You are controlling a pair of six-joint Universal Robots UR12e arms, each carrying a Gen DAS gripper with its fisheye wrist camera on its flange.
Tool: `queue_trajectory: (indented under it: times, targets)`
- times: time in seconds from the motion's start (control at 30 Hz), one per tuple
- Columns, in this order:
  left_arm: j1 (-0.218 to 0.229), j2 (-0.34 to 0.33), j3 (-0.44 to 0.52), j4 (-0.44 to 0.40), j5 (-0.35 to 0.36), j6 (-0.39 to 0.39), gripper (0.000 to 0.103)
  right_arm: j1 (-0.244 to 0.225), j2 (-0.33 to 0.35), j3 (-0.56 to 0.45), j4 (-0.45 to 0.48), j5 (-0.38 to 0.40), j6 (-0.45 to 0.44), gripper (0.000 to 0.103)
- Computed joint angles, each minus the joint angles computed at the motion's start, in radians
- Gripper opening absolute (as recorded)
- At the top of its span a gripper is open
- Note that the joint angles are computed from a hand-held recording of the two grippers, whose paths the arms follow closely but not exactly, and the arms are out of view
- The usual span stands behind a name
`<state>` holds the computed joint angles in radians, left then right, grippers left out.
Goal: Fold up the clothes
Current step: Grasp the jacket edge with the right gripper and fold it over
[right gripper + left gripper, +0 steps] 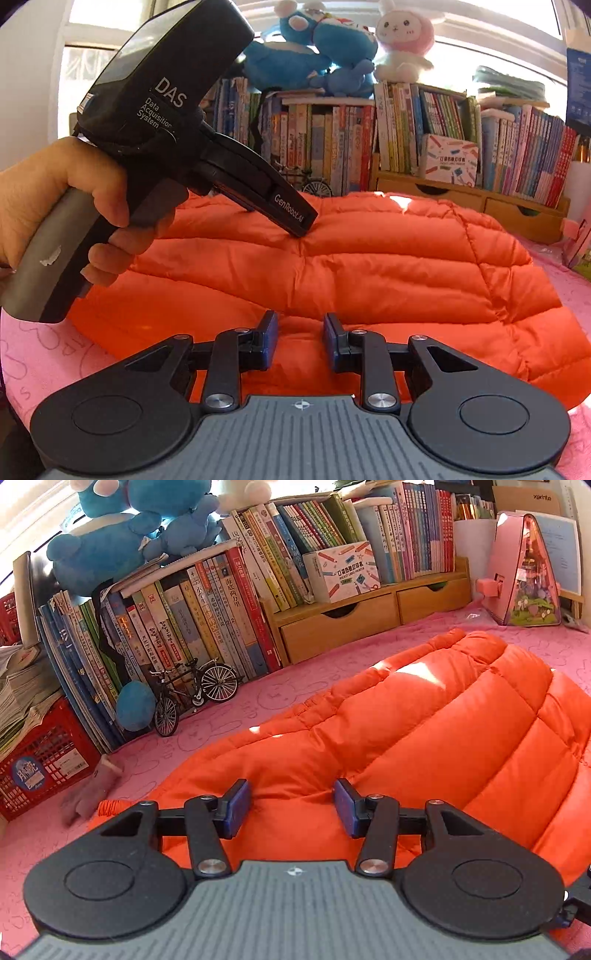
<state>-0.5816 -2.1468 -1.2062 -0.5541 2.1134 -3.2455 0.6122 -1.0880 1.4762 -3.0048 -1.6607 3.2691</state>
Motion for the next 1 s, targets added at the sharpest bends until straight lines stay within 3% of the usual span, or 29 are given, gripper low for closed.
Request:
queue_trajectory:
  times: [0.07, 0.17, 0.27, 0.47, 0.57, 0.63, 0.7, 0.73, 0.8, 0.9, 1.0]
  targets:
    - [0.008, -0.023, 0.041, -0.048, 0.012, -0.004, 0.049, -0.008, 0.0, 0.008, 0.005, 0.02, 0.06, 0.028]
    - [0.018, -0.063, 0.11, -0.126, 0.037, -0.01, 0.05, 0.003, 0.005, 0.008, 0.0, -0.018, 0.045, 0.028]
    - [0.03, -0.086, 0.151, -0.19, 0.016, -0.06, 0.052, 0.013, 0.006, 0.016, -0.017, -0.041, 0.016, 0.028]
    - [0.03, -0.104, 0.157, -0.184, 0.026, -0.061, 0.052, -0.013, -0.011, 0.061, -0.085, 0.045, 0.122, 0.029]
    - [0.027, -0.107, 0.148, -0.155, 0.038, -0.048, 0.051, -0.037, -0.036, 0.124, -0.202, 0.085, 0.259, 0.04]
    - [0.026, -0.109, 0.143, -0.14, 0.042, -0.044, 0.051, -0.045, -0.052, 0.167, -0.29, 0.048, 0.336, 0.056]
    - [0.025, -0.11, 0.141, -0.13, 0.044, -0.044, 0.051, -0.041, -0.069, 0.197, -0.331, -0.053, 0.386, 0.07]
    - [0.026, -0.11, 0.139, -0.124, 0.045, -0.044, 0.051, -0.039, -0.078, 0.209, -0.339, -0.092, 0.409, 0.078]
    - [0.026, -0.11, 0.135, -0.113, 0.045, -0.042, 0.051, -0.053, -0.095, 0.229, -0.328, -0.13, 0.488, 0.082]
    - [0.026, -0.109, 0.128, -0.098, 0.043, -0.043, 0.051, -0.08, -0.118, 0.249, -0.28, -0.127, 0.615, 0.087]
    - [0.028, -0.107, 0.121, -0.085, 0.036, -0.047, 0.051, -0.096, -0.126, 0.252, -0.23, -0.13, 0.677, 0.087]
